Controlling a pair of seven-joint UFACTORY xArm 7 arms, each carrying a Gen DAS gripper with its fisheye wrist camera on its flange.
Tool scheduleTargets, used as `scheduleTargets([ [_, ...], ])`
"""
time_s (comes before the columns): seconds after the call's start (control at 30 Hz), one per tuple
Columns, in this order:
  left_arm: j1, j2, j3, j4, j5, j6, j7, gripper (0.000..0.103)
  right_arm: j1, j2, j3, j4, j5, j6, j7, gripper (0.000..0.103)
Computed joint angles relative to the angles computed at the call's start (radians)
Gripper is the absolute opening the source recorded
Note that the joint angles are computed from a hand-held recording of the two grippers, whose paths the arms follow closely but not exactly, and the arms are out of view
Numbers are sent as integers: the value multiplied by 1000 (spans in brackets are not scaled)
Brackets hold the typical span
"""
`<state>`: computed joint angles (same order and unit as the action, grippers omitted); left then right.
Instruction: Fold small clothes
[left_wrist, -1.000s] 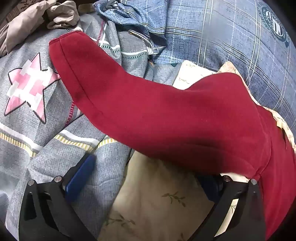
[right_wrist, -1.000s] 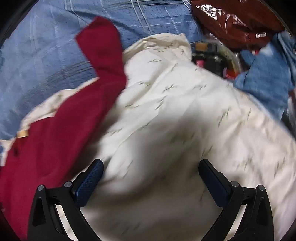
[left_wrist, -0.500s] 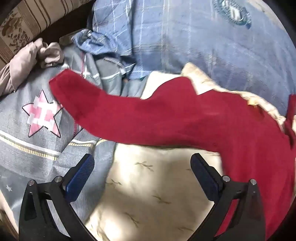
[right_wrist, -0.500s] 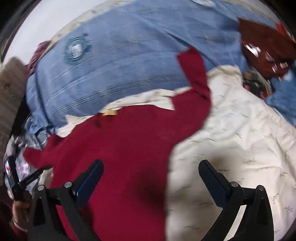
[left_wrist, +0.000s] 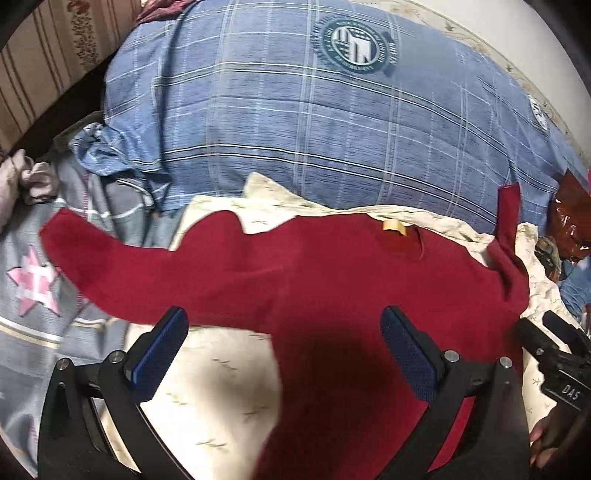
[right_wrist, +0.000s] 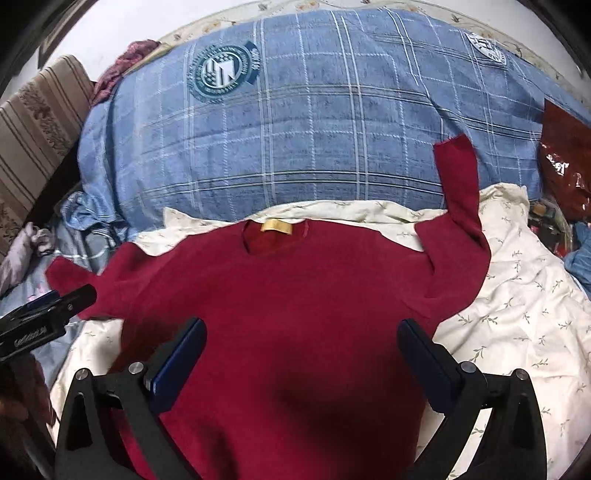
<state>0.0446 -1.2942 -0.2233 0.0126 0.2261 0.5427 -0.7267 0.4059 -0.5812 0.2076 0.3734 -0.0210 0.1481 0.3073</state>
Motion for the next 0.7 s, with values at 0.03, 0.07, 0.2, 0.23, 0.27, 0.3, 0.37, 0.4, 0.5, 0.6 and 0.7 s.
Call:
scheduleTargets([
  [0.03,7,22,-21,-6,5,-33,-17,103,-5,14,2,1,-3,-10,1,103],
  [0.07,16,47,-38,-14,12,-68,-32,103,-20,27,17,0,-9,-20,10,103],
  [0.2,-14,117,-77,-49,4,-131,-72,103,36,118,-41,12,-20,-72,-19,103],
  [0.23,-18,140,-67,-37,25,-127,-59,103,77,145,-74,5,10,-142,-79,103],
  [0.27,-7,159,-87,-32,38,-130,-66,103,76,172,-71,9,21,-171,-97,103],
  [0.3,3,170,-110,-29,54,-132,-77,103,33,181,-28,13,0,-175,-73,103],
  [0.37,9,172,-106,-30,74,-133,-76,103,-63,202,67,27,-30,-187,-36,103],
  [0.4,7,170,-96,-33,73,-137,-80,103,-79,210,84,31,-37,-188,-23,103],
  [0.5,-2,136,-91,-48,65,-127,-106,103,-81,245,82,52,-49,-182,-7,103],
  [0.6,23,137,-42,-39,78,-120,-48,103,-127,263,132,66,-78,-181,24,103],
  [0.7,33,125,-26,-32,78,-103,-18,103,-238,262,249,84,-147,-159,88,103],
])
